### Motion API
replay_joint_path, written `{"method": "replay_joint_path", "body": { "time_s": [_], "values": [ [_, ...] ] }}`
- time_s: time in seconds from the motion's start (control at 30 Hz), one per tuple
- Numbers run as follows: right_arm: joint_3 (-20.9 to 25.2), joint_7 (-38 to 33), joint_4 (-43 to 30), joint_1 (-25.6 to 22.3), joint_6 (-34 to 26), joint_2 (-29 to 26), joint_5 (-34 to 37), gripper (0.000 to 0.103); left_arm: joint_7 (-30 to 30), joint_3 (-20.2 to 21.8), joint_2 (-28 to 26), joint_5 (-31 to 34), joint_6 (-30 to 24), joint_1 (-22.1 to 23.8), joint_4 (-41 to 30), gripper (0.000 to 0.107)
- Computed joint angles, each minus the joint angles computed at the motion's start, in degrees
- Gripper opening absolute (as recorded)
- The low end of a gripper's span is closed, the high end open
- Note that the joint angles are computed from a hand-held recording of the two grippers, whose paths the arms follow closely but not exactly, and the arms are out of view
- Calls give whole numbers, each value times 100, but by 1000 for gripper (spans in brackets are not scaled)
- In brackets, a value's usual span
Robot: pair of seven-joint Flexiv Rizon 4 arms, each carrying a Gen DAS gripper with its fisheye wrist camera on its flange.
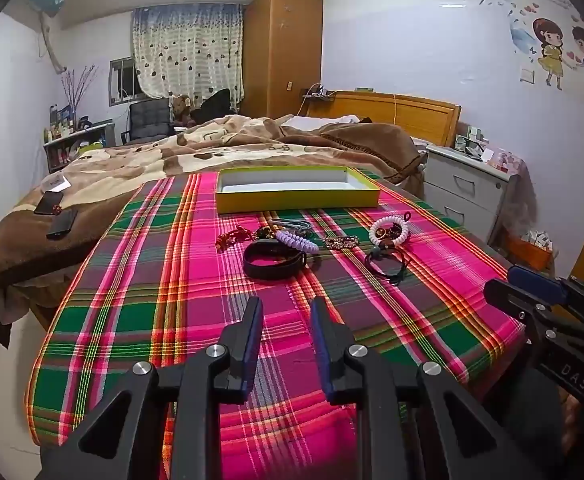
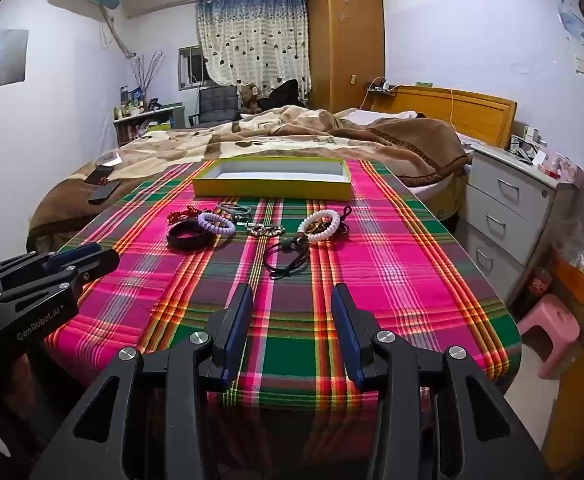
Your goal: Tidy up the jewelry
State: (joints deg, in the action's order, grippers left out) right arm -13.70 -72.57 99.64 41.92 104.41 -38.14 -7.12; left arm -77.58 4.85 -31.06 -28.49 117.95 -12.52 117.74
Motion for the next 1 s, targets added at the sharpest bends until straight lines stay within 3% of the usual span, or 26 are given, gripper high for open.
{"method": "replay_joint_path", "body": {
  "time_s": [0.1, 0.17, 0.43, 1.0],
  "values": [
    [19, -6, -44, -18, -42, -27, -27, 42, 46, -7, -33, -89, 41, -21, -21, 24],
    [38, 5, -92, -39, -76, -58, -57, 42, -164, -202, 32, 270, 145, 237, 76, 24],
    [-56, -61, 17, 68, 97, -21, 102, 42, -191, -128, 106, 215, 128, 97, 138, 24],
    [8, -56, -13, 31, 16, -30, 45, 42, -429, -186, 112, 519, -66, 287, 97, 24]
  ]
}}
